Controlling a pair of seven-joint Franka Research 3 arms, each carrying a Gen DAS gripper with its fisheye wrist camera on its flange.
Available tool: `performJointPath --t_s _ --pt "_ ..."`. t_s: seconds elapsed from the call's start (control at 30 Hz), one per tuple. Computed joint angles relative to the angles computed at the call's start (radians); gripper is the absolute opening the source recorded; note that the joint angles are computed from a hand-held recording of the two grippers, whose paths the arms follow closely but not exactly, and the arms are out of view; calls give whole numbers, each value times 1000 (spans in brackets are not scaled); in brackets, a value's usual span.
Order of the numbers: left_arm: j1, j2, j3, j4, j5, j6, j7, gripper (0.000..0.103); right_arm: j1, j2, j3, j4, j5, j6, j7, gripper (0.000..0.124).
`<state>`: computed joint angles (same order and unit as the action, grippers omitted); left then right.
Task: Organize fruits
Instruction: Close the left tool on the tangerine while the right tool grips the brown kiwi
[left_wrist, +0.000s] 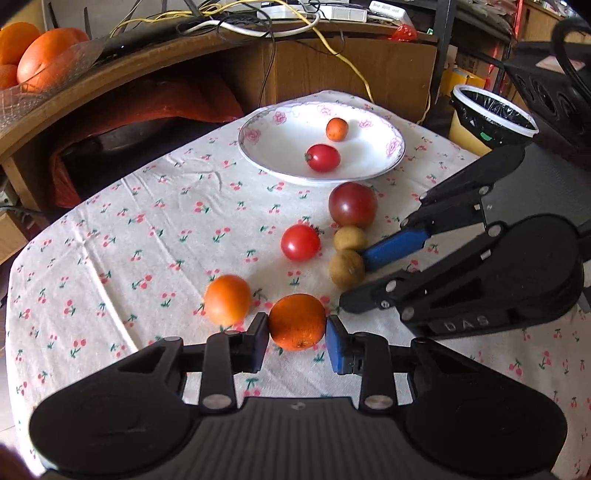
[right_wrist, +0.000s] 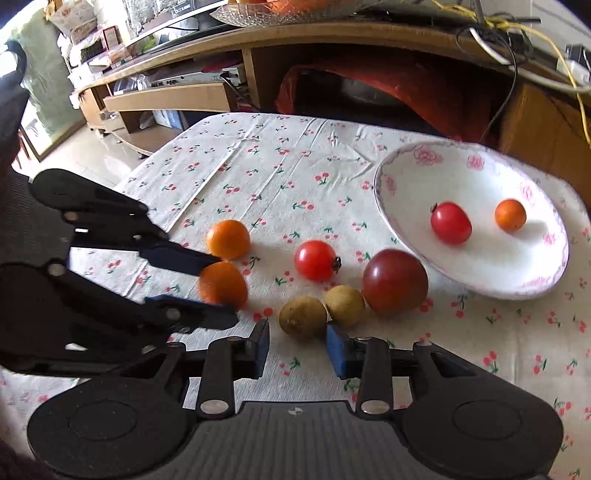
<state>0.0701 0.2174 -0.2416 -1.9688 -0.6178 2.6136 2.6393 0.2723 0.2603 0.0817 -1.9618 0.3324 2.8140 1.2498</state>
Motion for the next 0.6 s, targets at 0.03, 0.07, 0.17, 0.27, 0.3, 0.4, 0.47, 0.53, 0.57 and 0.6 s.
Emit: performJointPath --t_s 0.03,0.07,0.17,0.27,0.3,0.4,0.47,0.53,0.57,0.6 --pt "0 -1 1 -2 2 -1 -3 41 5 4 -5 6 -8 -2 11 31" --pt "2 -2 1 -5 -1 0 -1 41 14 7 -14 7 -25 1 32 30" --pt "2 -5 1 -10 -5 1 1 41 24 11 -21 7 -53 10 60 31" --pt "-1 -5 2 -11 -2 8 -2 41 22 17 -18 14 -49 15 79 32" --pt "-2 -5 1 -11 0 10 -2 41 21 17 -16 12 -46 22 83 32" --pt "-3 -4 0 -13 2 18 -1 41 34 17 -24 4 -69 43 110 32" --pt "-2 -4 0 -11 5 14 -4 41 47 18 -36 -2 -98 63 133 30" --pt "-1 -5 1 -10 6 10 -8 41 38 21 -27 4 -86 58 141 31" --pt "-1 -5 1 -11 5 11 -7 41 35 22 -23 8 -80 57 144 31" --pt "-1 -5 1 -12 6 12 -7 42 33 24 -21 12 -77 57 145 31"
